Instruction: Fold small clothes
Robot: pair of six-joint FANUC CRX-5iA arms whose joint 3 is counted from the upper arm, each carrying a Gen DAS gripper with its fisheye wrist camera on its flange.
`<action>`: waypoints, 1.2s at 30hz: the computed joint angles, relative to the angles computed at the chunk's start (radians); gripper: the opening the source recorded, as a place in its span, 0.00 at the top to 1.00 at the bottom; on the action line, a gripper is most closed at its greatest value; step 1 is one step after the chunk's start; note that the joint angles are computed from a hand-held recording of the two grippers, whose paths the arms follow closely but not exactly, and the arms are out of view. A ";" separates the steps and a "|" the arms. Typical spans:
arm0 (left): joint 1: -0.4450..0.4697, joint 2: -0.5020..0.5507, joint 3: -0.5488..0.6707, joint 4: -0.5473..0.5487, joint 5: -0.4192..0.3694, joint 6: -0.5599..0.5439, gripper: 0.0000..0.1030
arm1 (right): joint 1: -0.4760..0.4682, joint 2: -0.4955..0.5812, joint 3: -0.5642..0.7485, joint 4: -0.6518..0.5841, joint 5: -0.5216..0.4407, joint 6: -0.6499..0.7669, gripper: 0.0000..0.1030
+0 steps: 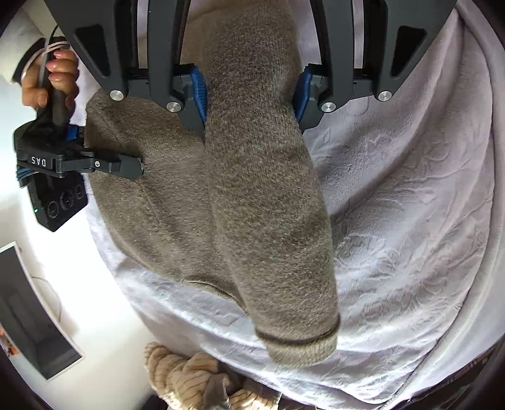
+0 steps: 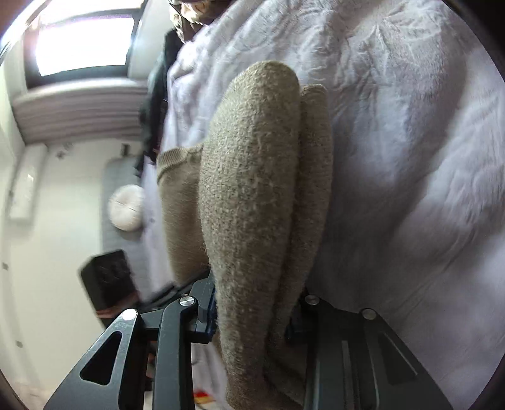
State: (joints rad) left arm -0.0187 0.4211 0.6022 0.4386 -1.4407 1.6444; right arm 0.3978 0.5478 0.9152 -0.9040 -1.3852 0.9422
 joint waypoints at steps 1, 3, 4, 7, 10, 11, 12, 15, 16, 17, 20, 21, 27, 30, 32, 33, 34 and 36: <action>0.004 -0.007 -0.002 0.008 -0.002 -0.001 0.56 | -0.001 -0.005 -0.004 -0.010 0.006 -0.004 0.67; 0.009 -0.023 0.002 0.015 -0.016 -0.003 0.56 | -0.002 -0.020 -0.011 -0.023 0.011 -0.013 0.67; 0.012 -0.029 0.005 0.017 -0.022 -0.005 0.56 | -0.001 -0.024 -0.010 -0.027 0.010 -0.017 0.67; 0.025 -0.065 -0.004 0.026 -0.047 -0.006 0.56 | 0.006 -0.036 0.006 -0.036 -0.001 -0.034 0.67; 0.042 -0.109 -0.036 0.039 -0.063 -0.011 0.56 | 0.026 -0.045 0.021 -0.039 -0.003 -0.050 0.67; 0.051 -0.131 -0.055 0.045 -0.069 -0.013 0.56 | 0.036 -0.052 0.019 -0.038 0.000 -0.058 0.67; 0.056 -0.143 -0.064 0.047 -0.075 -0.015 0.56 | 0.044 -0.056 0.020 -0.039 0.003 -0.066 0.67; 0.086 -0.214 -0.129 0.048 -0.099 -0.032 0.55 | 0.078 -0.089 -0.016 -0.039 0.021 -0.080 0.67; 0.093 -0.232 -0.145 0.045 -0.110 -0.034 0.55 | 0.089 -0.094 -0.023 -0.037 0.025 -0.083 0.67; 0.100 -0.252 -0.164 0.042 -0.123 -0.036 0.55 | 0.101 -0.108 -0.042 -0.036 0.031 -0.084 0.67; 0.121 -0.308 -0.224 0.032 -0.154 -0.056 0.55 | 0.133 -0.144 -0.104 -0.037 0.053 -0.088 0.67; 0.128 -0.326 -0.245 0.028 -0.161 -0.058 0.55 | 0.145 -0.140 -0.106 -0.039 0.061 -0.099 0.67; 0.168 -0.418 -0.395 0.014 -0.177 -0.064 0.55 | 0.212 -0.097 -0.090 0.000 0.061 -0.144 0.67; 0.166 -0.417 -0.419 -0.034 -0.220 -0.033 0.55 | 0.245 -0.015 0.012 0.071 -0.032 -0.193 0.67; 0.156 -0.424 -0.416 -0.112 -0.230 -0.030 0.55 | 0.273 0.055 0.122 0.160 -0.134 -0.229 0.65; 0.157 -0.432 -0.412 -0.142 -0.232 -0.035 0.55 | 0.285 0.078 0.162 0.204 -0.172 -0.242 0.64; 0.165 -0.438 -0.416 -0.143 -0.230 -0.037 0.54 | 0.296 0.110 0.224 0.255 -0.222 -0.261 0.60; 0.194 -0.454 -0.431 -0.137 -0.223 -0.026 0.51 | 0.314 0.163 0.331 0.335 -0.323 -0.277 0.55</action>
